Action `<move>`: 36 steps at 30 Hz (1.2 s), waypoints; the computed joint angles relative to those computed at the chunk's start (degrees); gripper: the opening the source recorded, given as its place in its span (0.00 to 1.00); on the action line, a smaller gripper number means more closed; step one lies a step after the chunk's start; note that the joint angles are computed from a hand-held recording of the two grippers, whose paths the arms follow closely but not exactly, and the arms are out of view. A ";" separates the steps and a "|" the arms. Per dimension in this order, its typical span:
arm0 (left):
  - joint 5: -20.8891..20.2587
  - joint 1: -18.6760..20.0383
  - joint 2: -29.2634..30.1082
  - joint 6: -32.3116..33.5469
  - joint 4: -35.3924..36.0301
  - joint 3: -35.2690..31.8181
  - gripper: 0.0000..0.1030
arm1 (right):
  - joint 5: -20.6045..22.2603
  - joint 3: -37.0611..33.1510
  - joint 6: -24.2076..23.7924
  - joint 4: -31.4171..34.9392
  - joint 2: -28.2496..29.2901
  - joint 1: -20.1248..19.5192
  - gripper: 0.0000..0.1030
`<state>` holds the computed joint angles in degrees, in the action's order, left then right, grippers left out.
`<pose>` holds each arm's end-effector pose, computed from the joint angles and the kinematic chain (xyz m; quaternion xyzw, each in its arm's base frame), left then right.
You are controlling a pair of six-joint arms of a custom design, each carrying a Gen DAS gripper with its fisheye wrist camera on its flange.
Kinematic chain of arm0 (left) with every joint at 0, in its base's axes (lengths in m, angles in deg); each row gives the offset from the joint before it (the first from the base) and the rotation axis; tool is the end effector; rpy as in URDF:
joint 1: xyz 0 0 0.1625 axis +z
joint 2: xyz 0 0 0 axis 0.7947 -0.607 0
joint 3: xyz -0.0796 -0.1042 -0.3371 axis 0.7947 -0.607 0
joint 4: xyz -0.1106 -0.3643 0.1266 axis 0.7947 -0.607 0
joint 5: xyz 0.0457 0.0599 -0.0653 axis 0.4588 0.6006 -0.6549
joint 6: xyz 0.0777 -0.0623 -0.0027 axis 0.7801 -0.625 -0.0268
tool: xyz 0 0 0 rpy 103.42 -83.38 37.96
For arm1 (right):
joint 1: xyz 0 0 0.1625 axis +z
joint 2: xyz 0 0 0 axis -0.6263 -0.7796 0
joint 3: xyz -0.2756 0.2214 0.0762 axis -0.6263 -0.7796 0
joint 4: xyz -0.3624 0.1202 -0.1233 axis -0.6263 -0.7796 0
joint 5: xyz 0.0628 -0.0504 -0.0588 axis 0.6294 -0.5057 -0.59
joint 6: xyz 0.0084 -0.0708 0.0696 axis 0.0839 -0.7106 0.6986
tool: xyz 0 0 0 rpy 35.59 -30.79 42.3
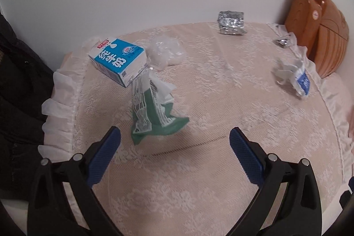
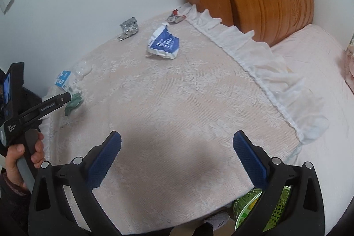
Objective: Collect trash
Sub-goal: 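Grasp the green-white plastic bag with the left tool while the right tool grasps the blue mask packet, then carry the green-white bag and blue mask packet to the wastebasket and release both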
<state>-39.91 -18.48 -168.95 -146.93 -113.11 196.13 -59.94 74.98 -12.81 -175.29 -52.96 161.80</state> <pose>-0.1475 -0.3560 0.3518 -0.2078 0.8006 -0.3498 0.4399 0.3699 -0.4157 0.1732 0.2663 -0.9257 0.1459 0.2255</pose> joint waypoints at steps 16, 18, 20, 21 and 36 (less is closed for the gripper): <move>3.34 12.45 -1.45 15.45 -13.06 1.97 0.53 | -1.60 -12.28 -2.45 0.29 14.00 -1.00 0.98; 3.30 12.21 -1.93 15.87 -14.25 2.34 0.52 | -2.02 -15.69 -3.50 -0.04 16.88 -1.55 0.98; 3.37 11.68 -2.53 15.92 -14.41 2.55 0.52 | -2.14 -19.13 -4.35 0.33 19.66 -2.05 0.98; 3.38 11.14 -2.86 15.86 -14.28 2.74 0.52 | -2.26 -21.95 -4.66 0.72 21.97 -2.32 0.98; 3.85 6.69 -3.45 15.25 -9.74 1.98 0.51 | -4.53 -44.50 -0.37 11.48 39.50 -3.52 0.69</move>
<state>-36.06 -11.80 -172.40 -131.68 -122.85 198.11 -64.48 30.48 -13.17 -163.81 -13.46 158.27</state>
